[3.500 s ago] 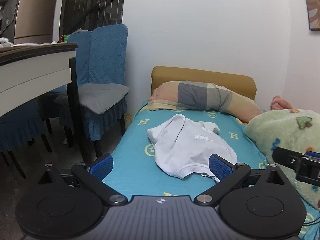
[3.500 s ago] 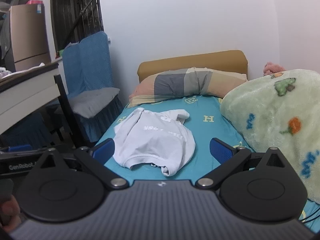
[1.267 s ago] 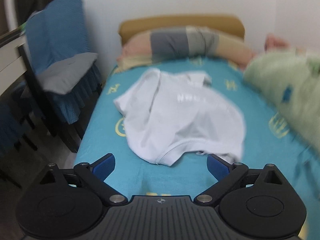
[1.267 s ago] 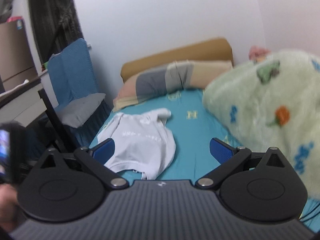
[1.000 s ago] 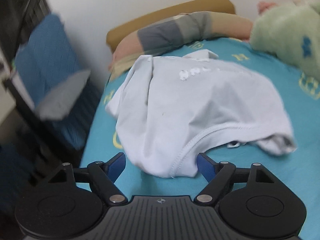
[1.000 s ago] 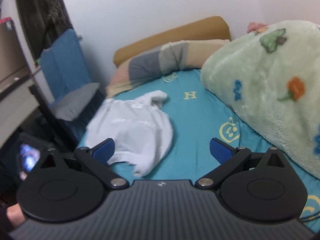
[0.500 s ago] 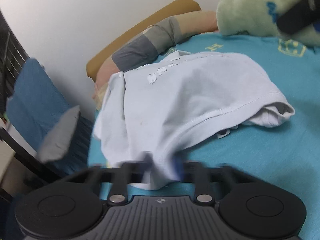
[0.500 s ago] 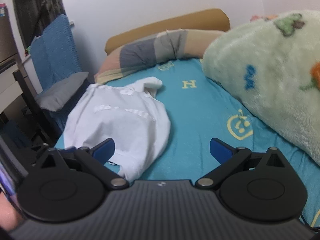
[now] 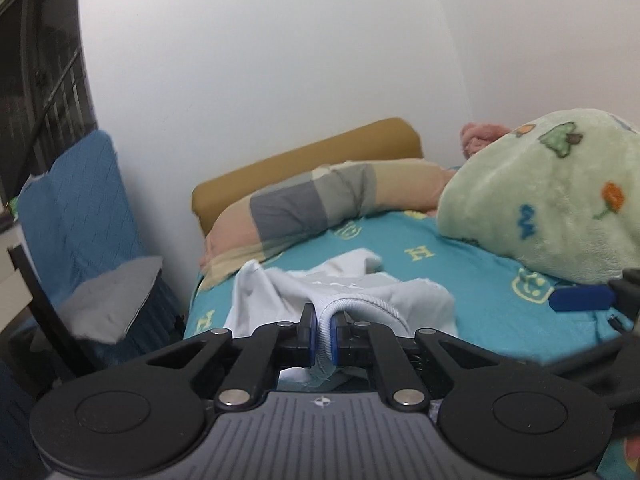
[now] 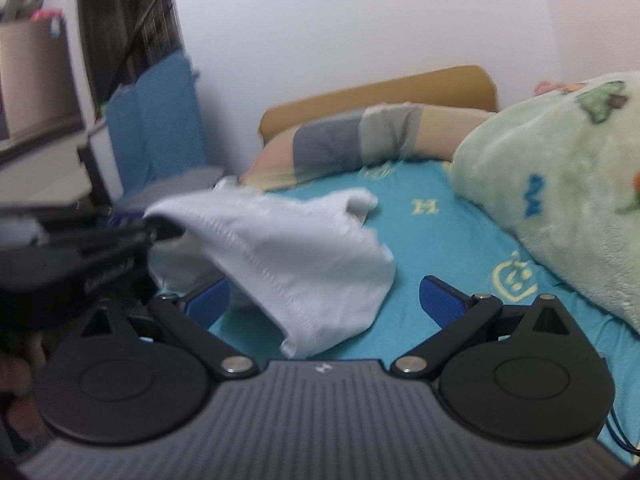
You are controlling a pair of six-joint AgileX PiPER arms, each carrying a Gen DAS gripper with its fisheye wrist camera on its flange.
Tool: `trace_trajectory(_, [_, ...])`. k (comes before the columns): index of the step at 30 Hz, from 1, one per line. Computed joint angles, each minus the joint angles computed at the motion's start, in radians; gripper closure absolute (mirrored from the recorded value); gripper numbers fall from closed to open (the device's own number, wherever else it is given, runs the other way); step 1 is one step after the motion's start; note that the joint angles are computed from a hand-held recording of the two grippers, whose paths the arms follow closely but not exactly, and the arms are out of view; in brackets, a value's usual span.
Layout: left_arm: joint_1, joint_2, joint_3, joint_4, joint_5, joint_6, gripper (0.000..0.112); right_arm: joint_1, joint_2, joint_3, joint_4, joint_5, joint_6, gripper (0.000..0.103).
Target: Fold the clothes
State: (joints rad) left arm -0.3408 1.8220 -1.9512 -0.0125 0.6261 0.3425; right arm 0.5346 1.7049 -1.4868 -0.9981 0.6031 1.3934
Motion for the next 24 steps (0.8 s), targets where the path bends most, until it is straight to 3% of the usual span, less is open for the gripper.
trace_trajectory(3, [0.025,0.033,-0.054,-0.026,0.049,-0.071,0.104,-0.006,0.08,-0.082,0.088,0.033,-0.109,0.0])
trace_trajectory(7, [0.049,0.056,-0.085,-0.07,0.074,-0.086,0.104,-0.046,0.177,-0.176,0.181,0.02,-0.131,0.0])
trace_trajectory(9, [0.046,0.041,-0.06,-0.057,0.064,-0.107,0.104,-0.061,0.214,-0.205,0.178,0.006,-0.115,0.0])
trace_trajectory(12, [0.045,0.029,-0.049,-0.016,0.071,-0.23,0.105,-0.069,0.256,-0.275,0.201,0.076,-0.098,0.0])
trace_trajectory(15, [0.061,0.012,-0.053,-0.068,0.099,-0.303,0.105,-0.08,0.218,-0.233,0.103,0.073,0.059,0.0])
trace_trajectory(19, [0.044,-0.11,0.095,-0.084,-0.046,-0.264,0.105,-0.061,0.14,-0.21,-0.111,0.147,0.299,0.0])
trace_trajectory(24, [0.081,-0.279,0.209,-0.272,-0.15,-0.142,0.106,0.069,0.026,-0.286,-0.298,0.371,0.265,0.0])
